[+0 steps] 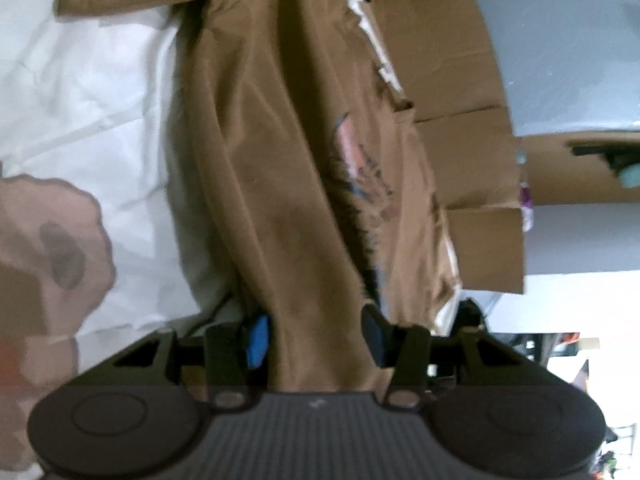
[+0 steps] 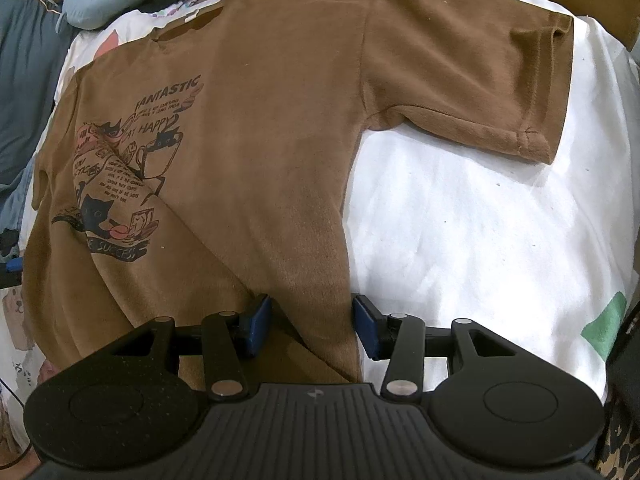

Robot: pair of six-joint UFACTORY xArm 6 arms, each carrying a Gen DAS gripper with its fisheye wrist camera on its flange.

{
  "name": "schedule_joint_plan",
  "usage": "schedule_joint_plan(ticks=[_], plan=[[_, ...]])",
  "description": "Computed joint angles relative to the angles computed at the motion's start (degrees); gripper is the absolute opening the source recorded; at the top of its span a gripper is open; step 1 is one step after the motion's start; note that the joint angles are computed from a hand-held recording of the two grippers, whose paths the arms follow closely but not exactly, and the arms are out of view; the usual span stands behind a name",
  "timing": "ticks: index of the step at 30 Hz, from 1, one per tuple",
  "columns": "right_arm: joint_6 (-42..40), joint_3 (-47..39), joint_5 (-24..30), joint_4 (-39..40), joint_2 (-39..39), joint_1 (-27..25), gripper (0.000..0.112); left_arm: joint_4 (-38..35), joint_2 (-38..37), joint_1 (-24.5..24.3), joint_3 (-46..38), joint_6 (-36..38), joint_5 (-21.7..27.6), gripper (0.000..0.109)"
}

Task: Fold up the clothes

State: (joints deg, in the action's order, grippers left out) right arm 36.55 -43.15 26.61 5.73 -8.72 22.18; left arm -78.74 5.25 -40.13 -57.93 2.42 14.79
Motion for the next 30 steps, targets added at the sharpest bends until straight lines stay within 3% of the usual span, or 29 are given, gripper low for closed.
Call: schedule_joint_plan(ticks=[4, 9, 11, 12, 20, 22, 23, 24, 30], plan=[[-0.6, -0.1, -0.4, 0.8, 0.3, -0.4, 0.052, 5.7, 0.6, 0.3, 0.2, -5.4, 0.9, 0.051], [-0.9, -0.5, -2.4, 2.7, 1.3, -0.8, 0.052, 6.5, 1.1, -0.4, 0.7, -5.5, 2.3, 0.051], [-1.5, -0.7, -3.0, 3.7, 1.8, -0.8, 0.052, 3.9, 1.2, -0.7, 0.7, -3.8, 2.1, 0.029], [-1.8, -0.8, -3.2, 4.3, 2.0, -0.7, 0.053, 2.8, 1.2, -0.5, 0.6, -3.1, 2.8, 0.006], [-9.6, -2.2, 1.5, 13.7, 2.1, -0.2, 0.052, 11.1, -3.0, 1.4, 3.0, -7.0, 6.1, 0.007], [-9.0, -2.3, 1.8, 12.6, 2.2, -0.1, 0.035, 16.0, -3.9, 2.2, 3.4, -10.3, 7.4, 0.007], [-7.7, -2.7, 2.4, 11.0, 2.4, -0.2, 0.009, 18.8, -4.5, 2.7, 3.6, -12.6, 8.3, 0.006], [-6.9, -2.9, 2.7, 10.1, 2.4, -0.3, 0.000, 22.0, -4.6, 3.2, 3.2, -14.7, 9.1, 0.006], [-4.8, -3.6, 4.8, 6.8, 1.2, -0.8, 0.000, 37.9, -6.9, 7.2, 2.8, -23.8, 13.7, 0.006]])
